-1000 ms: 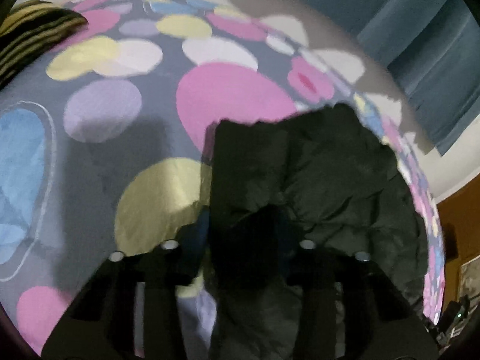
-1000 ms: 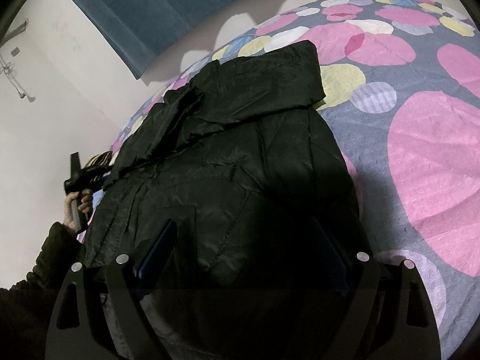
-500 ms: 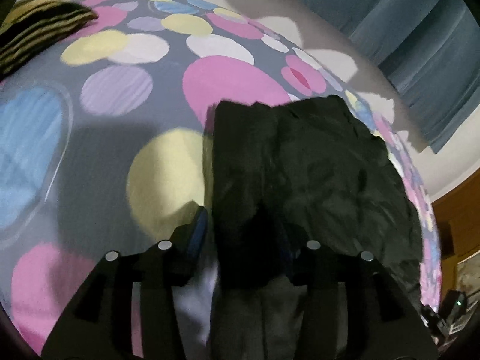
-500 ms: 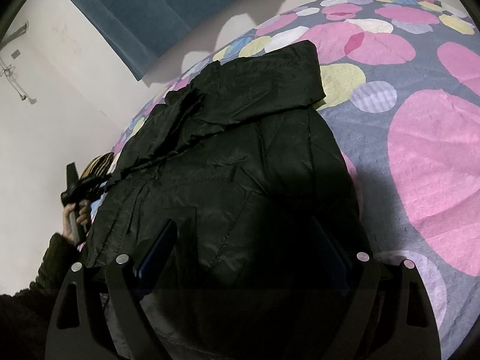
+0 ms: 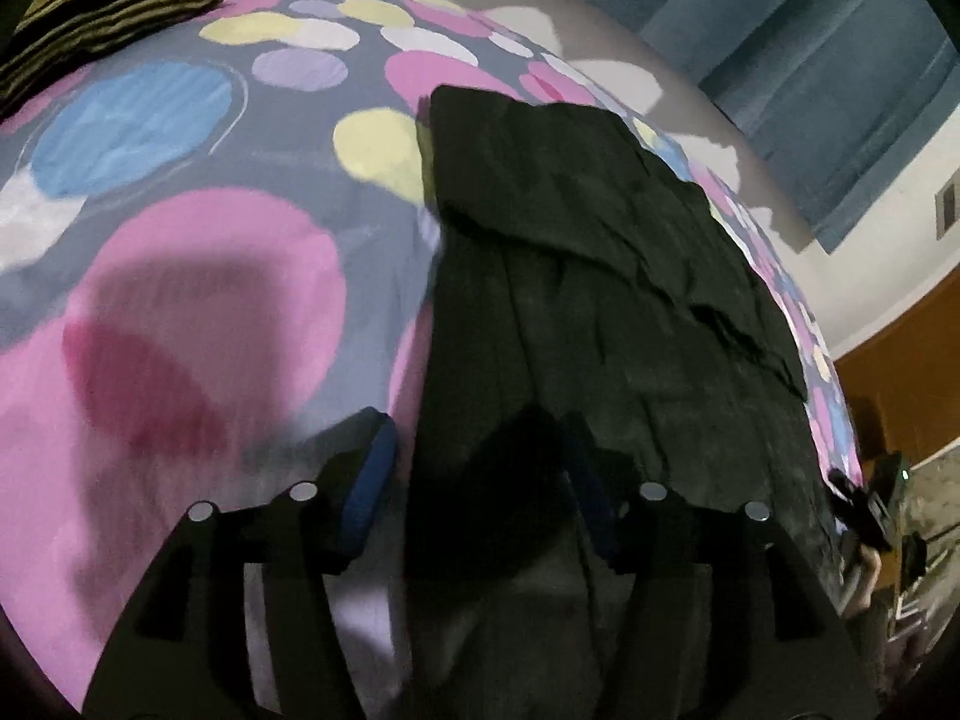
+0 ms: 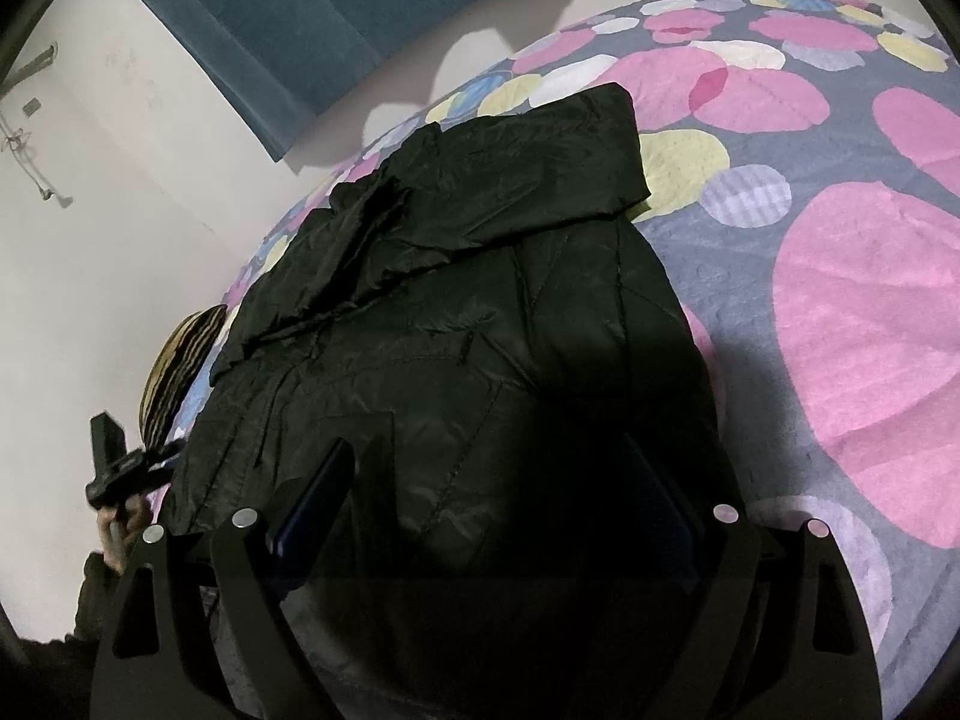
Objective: Fold large clothes
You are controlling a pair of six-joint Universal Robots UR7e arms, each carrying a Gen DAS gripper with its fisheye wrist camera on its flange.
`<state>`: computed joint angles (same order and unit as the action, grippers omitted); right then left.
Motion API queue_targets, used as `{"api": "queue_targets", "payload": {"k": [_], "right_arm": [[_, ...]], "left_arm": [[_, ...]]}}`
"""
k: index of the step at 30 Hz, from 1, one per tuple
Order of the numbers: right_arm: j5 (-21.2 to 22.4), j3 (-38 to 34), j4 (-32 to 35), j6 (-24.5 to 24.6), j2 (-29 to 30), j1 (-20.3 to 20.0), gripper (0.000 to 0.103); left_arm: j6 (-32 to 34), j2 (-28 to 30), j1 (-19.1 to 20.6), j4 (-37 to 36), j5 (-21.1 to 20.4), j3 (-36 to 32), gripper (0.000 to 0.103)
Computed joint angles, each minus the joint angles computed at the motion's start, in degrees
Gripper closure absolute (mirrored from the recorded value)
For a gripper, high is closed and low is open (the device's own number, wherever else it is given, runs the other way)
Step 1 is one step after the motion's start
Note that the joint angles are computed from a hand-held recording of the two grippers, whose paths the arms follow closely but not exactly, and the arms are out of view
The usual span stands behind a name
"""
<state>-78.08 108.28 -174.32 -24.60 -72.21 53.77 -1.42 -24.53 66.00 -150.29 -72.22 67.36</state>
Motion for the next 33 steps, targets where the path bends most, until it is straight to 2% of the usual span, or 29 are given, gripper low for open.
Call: {"api": "queue_targets", "payload": {"k": [5, 8, 14, 17, 20, 24, 28, 30, 31, 32, 33], "right_arm": [[-0.59, 0.88, -0.53, 1.69, -1.43, 0.02, 0.016], [-2.42, 2.26, -2.7, 2.16, -2.93, -0.34, 0.016], [-3.3, 5.48, -3.05, 4.3, -7.05, -3.67, 0.016], [-2.24, 6.42, 0.91, 4.68, -8.96, -5.66, 0.015], [-0.49, 7.37, 6.12, 1.76, -11.1, -6.64, 0.015], [3.12, 8.0, 16.37, -3.19, -13.64, -7.38, 0.015], [3.0, 9.3, 18.93, -5.29, -14.7, -7.13, 0.016], [1.29, 9.87, 18.04, -5.43, -14.71, -6.39, 0.022], [0.09, 10.21, 17.04, -5.47, -14.63, -5.96, 0.029], [-0.96, 10.36, 16.19, -5.38, -14.45, -5.55, 0.04], [-2.41, 10.63, 15.01, -5.18, -14.35, -5.08, 0.049]], "left_arm": [[-1.92, -3.66, 0.16, -2.57, -1.63, 6.44, 0.045], [-2.97, -5.15, 0.45, -3.73, -2.91, 9.08, 0.045], [-1.68, -7.89, -0.04, -5.8, -3.07, 14.54, 0.046], [-1.57, -9.03, -0.16, -5.56, -4.76, 16.58, 0.046], [-1.76, -9.87, -0.07, -4.81, -6.85, 17.89, 0.046], [-2.03, -11.13, 0.17, -2.94, -10.71, 19.76, 0.046], [-1.49, -11.99, -0.22, -3.36, -11.18, 21.93, 0.048], [-0.93, -12.29, -0.79, -3.74, -10.08, 22.87, 0.054], [-0.9, -12.31, -1.03, -3.81, -9.42, 23.14, 0.058], [-0.87, -12.24, -1.2, -3.85, -9.03, 23.23, 0.062], [-1.01, -12.18, -1.23, -3.66, -9.25, 23.28, 0.069]]}}
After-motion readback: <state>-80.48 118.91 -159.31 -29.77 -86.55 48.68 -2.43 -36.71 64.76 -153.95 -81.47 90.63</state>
